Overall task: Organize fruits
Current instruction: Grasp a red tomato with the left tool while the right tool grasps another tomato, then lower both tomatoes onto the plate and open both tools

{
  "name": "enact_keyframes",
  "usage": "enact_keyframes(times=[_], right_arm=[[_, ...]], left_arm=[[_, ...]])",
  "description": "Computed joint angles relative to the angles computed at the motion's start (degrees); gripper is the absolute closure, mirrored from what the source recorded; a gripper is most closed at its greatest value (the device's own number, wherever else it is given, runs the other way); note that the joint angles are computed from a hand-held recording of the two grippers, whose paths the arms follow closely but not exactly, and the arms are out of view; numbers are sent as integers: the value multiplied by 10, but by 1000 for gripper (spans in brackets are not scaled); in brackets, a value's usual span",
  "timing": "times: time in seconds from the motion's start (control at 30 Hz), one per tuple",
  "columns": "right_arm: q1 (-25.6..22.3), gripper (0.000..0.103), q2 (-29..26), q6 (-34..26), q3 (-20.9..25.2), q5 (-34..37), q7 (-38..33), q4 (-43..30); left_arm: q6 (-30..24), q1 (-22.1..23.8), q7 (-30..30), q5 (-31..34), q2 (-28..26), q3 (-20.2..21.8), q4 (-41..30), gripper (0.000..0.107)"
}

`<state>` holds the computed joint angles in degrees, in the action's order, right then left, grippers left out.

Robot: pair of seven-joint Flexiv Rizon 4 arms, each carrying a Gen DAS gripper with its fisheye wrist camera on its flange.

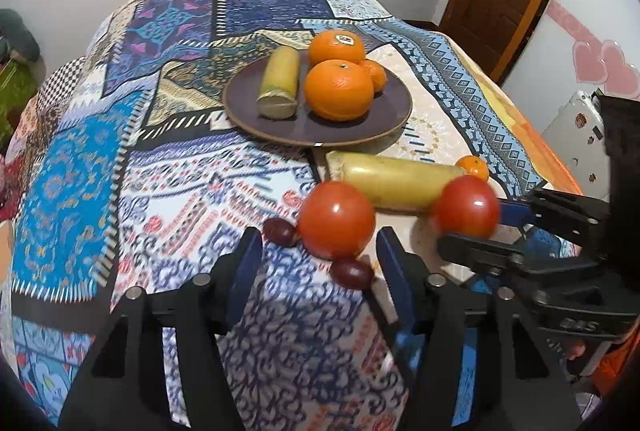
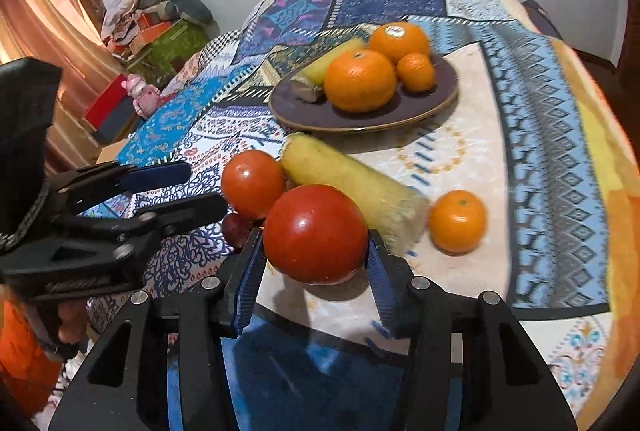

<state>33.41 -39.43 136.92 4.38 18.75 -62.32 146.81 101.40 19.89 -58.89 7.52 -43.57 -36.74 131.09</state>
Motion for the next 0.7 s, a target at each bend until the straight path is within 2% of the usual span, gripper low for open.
enact_keyframes(times=[0.13,0.2,0.37,0.53,0.7], right_arm=[[-11,57,5,23,6,2,2,16],[-13,57,7,33,6,4,-1,23],[-32,57,5,43,11,-6,2,25],[-45,57,3,50,14,-15,7,25],[-42,57,7,52,11,-11,6,26]], left_arm=[[-14,-37,3,-13,-5,20,-25,56],[-33,-31,8,-21,-13,8,-33,60],[-23,-46,18,-26,-13,18,-35,60],[-46,-50,29,-36,-9,20,-43,59],[-39,-66,36,-48,-10,32,-46,58]])
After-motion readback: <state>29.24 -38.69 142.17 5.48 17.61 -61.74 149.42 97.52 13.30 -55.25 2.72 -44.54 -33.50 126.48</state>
